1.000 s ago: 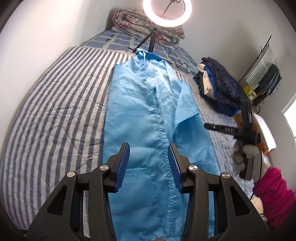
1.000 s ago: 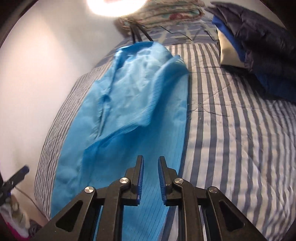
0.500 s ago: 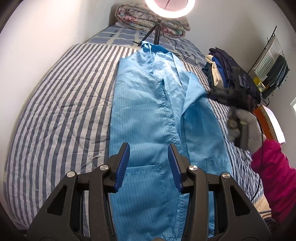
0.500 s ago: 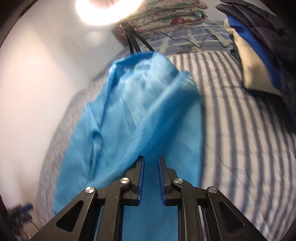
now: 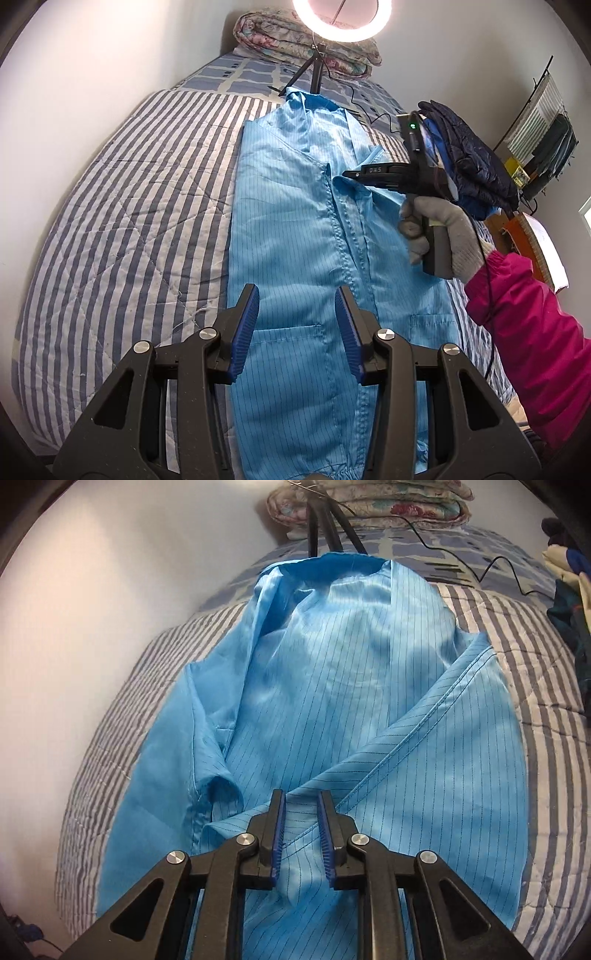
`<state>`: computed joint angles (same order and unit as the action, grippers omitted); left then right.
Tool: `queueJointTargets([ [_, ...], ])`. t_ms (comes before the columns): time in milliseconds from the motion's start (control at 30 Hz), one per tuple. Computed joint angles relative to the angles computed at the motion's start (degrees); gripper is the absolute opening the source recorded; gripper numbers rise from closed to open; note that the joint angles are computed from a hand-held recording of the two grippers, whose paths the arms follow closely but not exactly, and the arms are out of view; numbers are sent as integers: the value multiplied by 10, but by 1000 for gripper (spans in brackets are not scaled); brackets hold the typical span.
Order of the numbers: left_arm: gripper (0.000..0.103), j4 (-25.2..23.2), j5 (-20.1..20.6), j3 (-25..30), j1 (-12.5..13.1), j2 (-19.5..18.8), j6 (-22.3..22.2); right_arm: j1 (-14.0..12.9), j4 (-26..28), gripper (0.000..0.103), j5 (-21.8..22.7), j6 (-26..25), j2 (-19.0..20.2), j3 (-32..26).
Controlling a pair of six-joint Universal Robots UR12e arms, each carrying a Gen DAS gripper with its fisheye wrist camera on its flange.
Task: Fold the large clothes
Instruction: 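Move both tools to the bottom end of the folded jacket, then grasp the jacket's bottom end with the left tool while the right tool grasps beside it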
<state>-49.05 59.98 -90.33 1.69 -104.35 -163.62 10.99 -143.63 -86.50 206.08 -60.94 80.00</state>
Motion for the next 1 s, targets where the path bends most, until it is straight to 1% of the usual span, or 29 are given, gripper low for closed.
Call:
queueJointTargets([
  [67, 42, 2, -5, -3, 4, 5, 0, -1, -19, 24, 8, 8, -14, 15],
  [133, 42, 10, -6, -8, 9, 12, 2, 3, -40, 28, 0, 15, -41, 39],
  [167, 47, 12, -6, -11, 10, 14, 3, 4, -43, 29, -3, 15, -51, 46],
  [200, 54, 10, -13, -14, 14, 18, 7, 9, -48, 29, -12, 14, -69, 59],
  [267, 58, 4, -19, -19, 21, 23, 10, 16, -55, 32, -21, 14, -95, 79],
  [333, 58, -15, -23, -24, 28, 27, 17, 28, -61, 34, -26, 14, -131, 111],
  [400, 58, -30, -24, -29, 36, 30, 11, 40, -57, 35, -40, 16, -160, 135],
  [467, 58, -48, -25, -35, 44, 33, 6, 52, -48, 35, -47, 30, -186, 160],
  [567, 58, -75, -25, -44, 53, 36, 0, 79, -36, 35, -63, 57, -222, 197],
  [600, 58, -86, -25, -47, 55, 37, 0, 89, -33, 35, -70, 65, -231, 207],
  [633, 58, -98, -24, -50, 57, 38, -3, 97, -27, 39, -76, 72, -238, 217],
  [667, 58, -106, -25, -54, 59, 39, -4, 98, -19, 44, -77, 75, -245, 223],
  [733, 58, -145, -30, -56, 61, 37, 2, 114, 3, 48, -80, 82, -254, 240],
  [800, 58, -181, -46, -59, 66, 34, -5, 121, 16, 48, -73, 85, -259, 253],
  [833, 58, -197, -51, -61, 68, 32, -8, 123, 21, 51, -67, 90, -262, 262],
  [867, 58, -205, -49, -65, 68, 31, -13, 124, 25, 59, -63, 97, -263, 267],
  [900, 58, -206, -44, -70, 68, 31, -19, 123, 29, 63, -57, 109, -265, 276],
  [933, 58, -205, -39, -75, 67, 32, -23, 121, 28, 64, -51, 119, -266, 283],
  [1000, 58, -200, -42, -83, 69, 35, -27, 114, 33, 64, -24, 136, -268, 295],
])
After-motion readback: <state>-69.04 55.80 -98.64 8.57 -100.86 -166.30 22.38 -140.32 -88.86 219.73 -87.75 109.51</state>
